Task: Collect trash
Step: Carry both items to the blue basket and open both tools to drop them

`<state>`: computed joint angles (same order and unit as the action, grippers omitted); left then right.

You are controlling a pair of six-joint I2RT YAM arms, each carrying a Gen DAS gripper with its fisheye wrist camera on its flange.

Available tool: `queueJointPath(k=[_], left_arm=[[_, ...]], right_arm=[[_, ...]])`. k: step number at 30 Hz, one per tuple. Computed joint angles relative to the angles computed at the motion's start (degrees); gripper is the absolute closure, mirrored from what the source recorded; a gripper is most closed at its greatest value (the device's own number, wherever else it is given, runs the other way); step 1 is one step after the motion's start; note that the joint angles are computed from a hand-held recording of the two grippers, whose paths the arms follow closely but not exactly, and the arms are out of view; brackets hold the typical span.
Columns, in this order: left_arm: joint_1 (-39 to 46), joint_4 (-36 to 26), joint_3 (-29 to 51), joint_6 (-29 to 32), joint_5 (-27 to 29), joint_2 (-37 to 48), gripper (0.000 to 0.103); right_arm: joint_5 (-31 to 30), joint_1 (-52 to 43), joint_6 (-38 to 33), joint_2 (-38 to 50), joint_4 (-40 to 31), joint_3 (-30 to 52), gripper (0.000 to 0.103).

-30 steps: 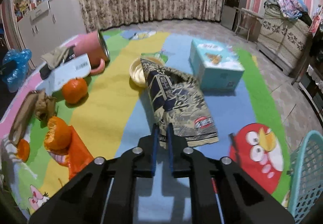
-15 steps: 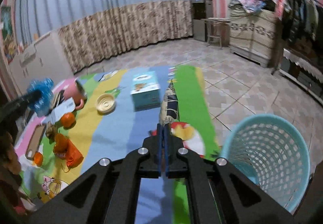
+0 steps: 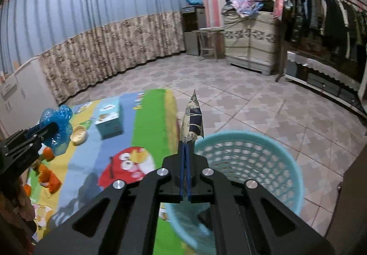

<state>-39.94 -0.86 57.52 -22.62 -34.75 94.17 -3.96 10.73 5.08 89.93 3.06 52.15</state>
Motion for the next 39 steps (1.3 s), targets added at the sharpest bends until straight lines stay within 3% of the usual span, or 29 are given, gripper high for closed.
queueJointPath(k=[12, 26, 28, 32, 37, 39], left_arm=[[-5.0, -1.0, 19.0, 1.1, 3.6, 18.0, 0.074], [-7.0, -8.4, 43.4, 3.3, 10.0, 35.9, 0.070], [-6.8, -9.6, 46.2, 3.6, 10.2, 37.6, 0.065], [-6.5, -10.8, 49.1, 3.8, 9.4, 39.3, 0.043], [-5.8, -10.2, 47.2, 3.3, 7.5, 38.0, 0.034], [-5.6, -9.9, 45.4, 3.1, 5.6, 36.7, 0.026]], right_arm=[[-5.1, -10.4, -0.5, 2.5, 0.7, 0.2, 0.101], [-7.5, -15.0, -1.0, 3.8, -1.3, 0.4, 0.101], [-8.1, -15.6, -0.8, 3.7, -1.3, 0.1, 0.101], [-8.9, -16.3, -0.2, 3.7, -1.4, -0.1, 0.101], [-8.3, -15.4, -0.7, 4.6, -2.1, 0.7, 0.101], [-8.0, -14.7, -0.7, 4.8, -2.4, 0.9, 0.101]])
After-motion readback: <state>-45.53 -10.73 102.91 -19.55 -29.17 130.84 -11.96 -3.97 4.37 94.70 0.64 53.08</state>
